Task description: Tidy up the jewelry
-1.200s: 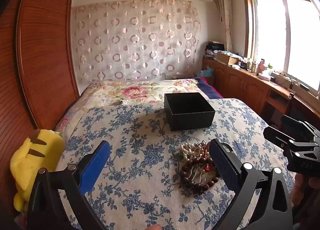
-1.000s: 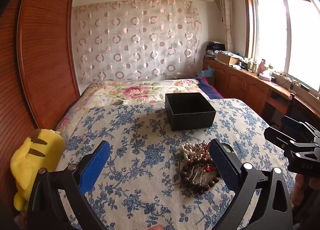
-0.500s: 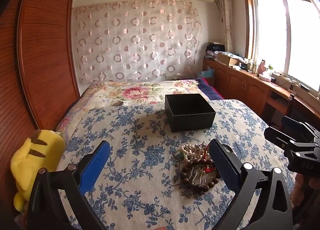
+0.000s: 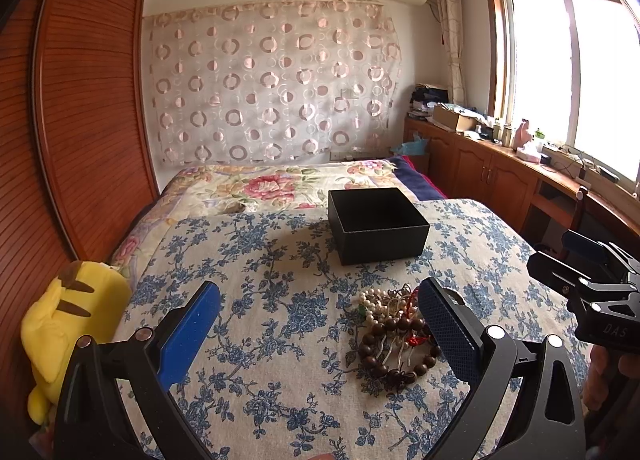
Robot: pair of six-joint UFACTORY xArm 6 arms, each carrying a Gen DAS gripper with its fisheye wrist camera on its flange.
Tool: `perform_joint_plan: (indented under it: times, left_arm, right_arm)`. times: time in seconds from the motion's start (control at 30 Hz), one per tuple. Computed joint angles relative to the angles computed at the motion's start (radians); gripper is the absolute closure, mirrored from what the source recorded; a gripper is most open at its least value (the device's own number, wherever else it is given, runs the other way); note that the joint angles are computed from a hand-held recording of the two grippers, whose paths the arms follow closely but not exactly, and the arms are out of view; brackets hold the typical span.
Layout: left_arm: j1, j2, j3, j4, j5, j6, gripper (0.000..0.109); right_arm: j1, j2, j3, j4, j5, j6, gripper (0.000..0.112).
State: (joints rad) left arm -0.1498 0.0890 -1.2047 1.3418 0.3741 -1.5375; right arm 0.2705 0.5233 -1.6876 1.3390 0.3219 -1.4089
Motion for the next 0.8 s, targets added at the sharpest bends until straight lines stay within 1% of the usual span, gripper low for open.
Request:
perform_joint_plan:
  times: [0.67, 0.7, 0.8]
  left_arm:
    - [-0.005, -0.006, -0.016, -0.028, 0.005, 0.029, 0.013]
    - [-0.023, -0.041, -0.001, -0.063, 0.022, 0.061, 0.013]
    - [-0.024, -0.043, 0.0, -0.067, 0.023, 0.066, 0.013]
  right_arm:
    - [0.0, -0.005, 0.002, 0.008, 0.002, -0.008, 0.012]
    - [0.0, -0.005, 0.003, 0.008, 0.003, -0.009, 0.012]
    - [0.0, -0.006, 0.003, 0.009, 0.002, -0.009, 0.012]
